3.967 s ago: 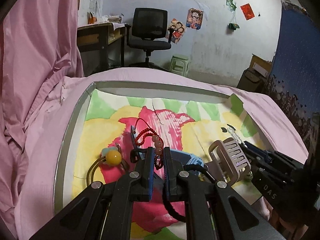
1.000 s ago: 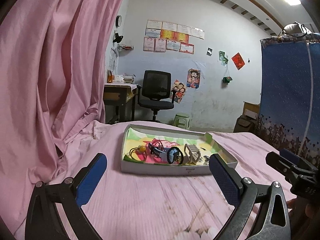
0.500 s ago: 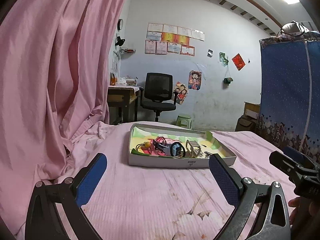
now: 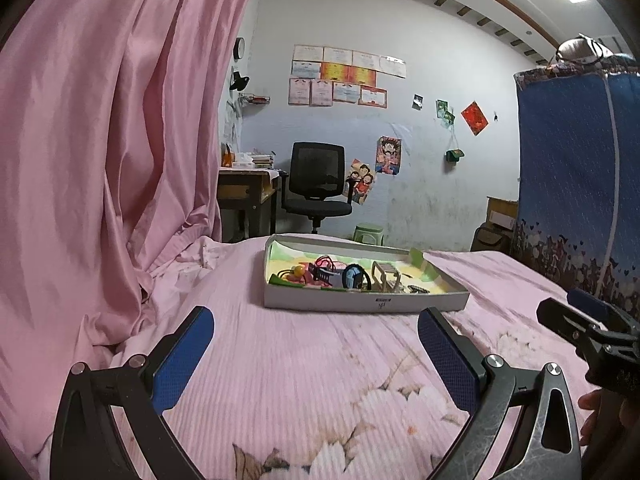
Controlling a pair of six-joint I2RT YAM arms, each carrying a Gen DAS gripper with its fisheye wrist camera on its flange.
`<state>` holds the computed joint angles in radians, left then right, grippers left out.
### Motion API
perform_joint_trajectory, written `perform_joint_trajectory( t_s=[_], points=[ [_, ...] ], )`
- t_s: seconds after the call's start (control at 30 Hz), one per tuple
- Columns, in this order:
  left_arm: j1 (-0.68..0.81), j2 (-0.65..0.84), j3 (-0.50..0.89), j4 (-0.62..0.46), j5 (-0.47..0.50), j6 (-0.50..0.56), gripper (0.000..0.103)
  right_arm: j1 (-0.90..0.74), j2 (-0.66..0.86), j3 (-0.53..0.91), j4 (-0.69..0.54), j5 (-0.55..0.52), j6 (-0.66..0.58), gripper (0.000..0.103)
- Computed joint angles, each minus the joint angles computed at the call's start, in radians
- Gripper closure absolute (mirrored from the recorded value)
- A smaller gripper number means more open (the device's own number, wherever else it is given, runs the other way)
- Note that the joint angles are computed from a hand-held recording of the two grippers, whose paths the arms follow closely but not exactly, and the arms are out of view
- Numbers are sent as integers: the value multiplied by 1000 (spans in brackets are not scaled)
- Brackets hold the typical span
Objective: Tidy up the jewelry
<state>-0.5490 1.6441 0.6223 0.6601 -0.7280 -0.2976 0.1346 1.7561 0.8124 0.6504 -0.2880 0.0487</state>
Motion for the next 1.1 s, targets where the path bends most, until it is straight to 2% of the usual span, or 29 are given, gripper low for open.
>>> perform_joint_trajectory(
  t_s=[0.37,0.63,0.9,1.1],
  points=[
    [-51,20,-55,76,-60,20,0,-5,-21,-88,53,47,20,1],
    [-69,35,-81,68,-70,-23,0,7,-31,-136,80,77,19,1],
    [-76,73,-117,158,-93,-45,0,19,-31,-172,112,134,16,1],
    [-75,75,-121,164,-93,-46,0,31,-28,-178,134,190,23,1]
  ],
)
